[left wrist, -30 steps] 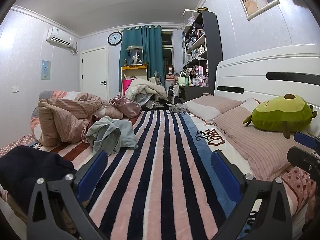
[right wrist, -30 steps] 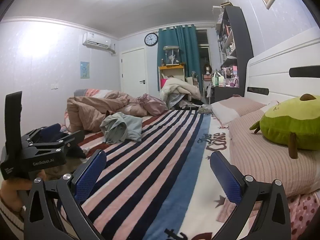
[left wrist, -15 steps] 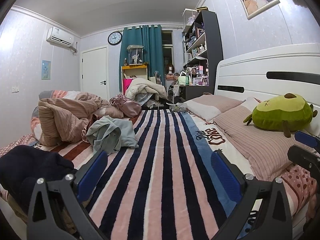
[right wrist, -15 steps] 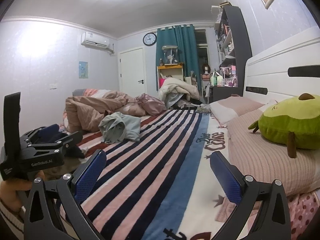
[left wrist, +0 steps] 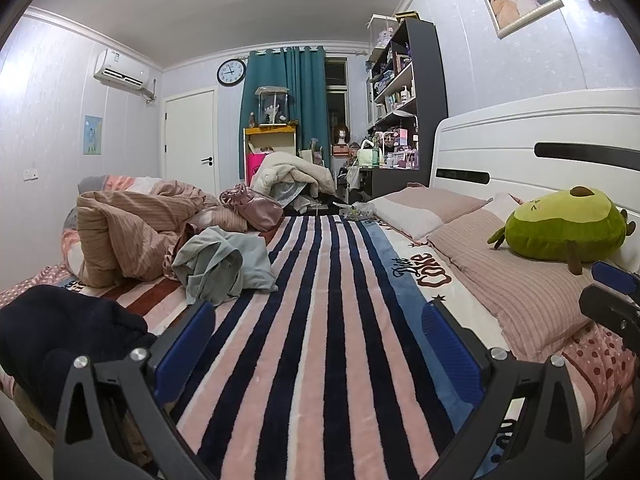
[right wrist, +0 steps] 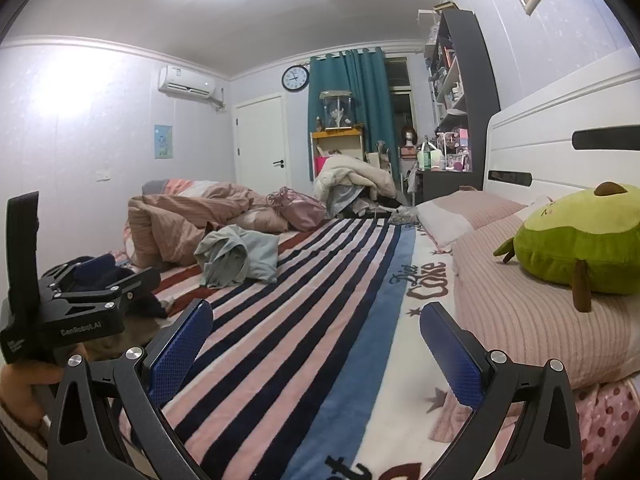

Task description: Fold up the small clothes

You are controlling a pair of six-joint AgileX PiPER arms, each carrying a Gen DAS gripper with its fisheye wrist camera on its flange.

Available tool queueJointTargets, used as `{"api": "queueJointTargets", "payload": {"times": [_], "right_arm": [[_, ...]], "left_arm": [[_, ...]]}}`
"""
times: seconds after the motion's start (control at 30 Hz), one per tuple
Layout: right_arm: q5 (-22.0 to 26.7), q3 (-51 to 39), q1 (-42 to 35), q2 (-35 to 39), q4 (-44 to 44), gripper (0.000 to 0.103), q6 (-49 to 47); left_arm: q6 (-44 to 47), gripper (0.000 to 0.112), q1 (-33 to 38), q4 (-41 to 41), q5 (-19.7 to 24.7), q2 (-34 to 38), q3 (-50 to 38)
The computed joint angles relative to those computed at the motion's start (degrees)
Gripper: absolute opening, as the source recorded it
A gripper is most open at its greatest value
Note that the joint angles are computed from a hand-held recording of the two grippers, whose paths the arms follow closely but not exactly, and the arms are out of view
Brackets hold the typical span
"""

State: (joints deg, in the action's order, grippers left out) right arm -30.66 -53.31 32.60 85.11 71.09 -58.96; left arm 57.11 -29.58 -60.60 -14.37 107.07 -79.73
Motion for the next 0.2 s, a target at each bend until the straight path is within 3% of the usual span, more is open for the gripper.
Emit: {"api": "queueJointTargets", "payload": {"times": [0.13, 0.2], "right_arm": [[-0.2, 0.0, 0.2, 0.0, 0.2, 0.103, 0.0], [-0.1, -0.1, 0.1, 0.0, 0.1, 0.103, 0.0]], "left_arm": [[-1.2, 0.102, 0.9, 1.7, 2.4, 0.0, -0.2], [-1.8, 0.102, 0.8, 2.1, 1.3, 0.0, 0.0]]}}
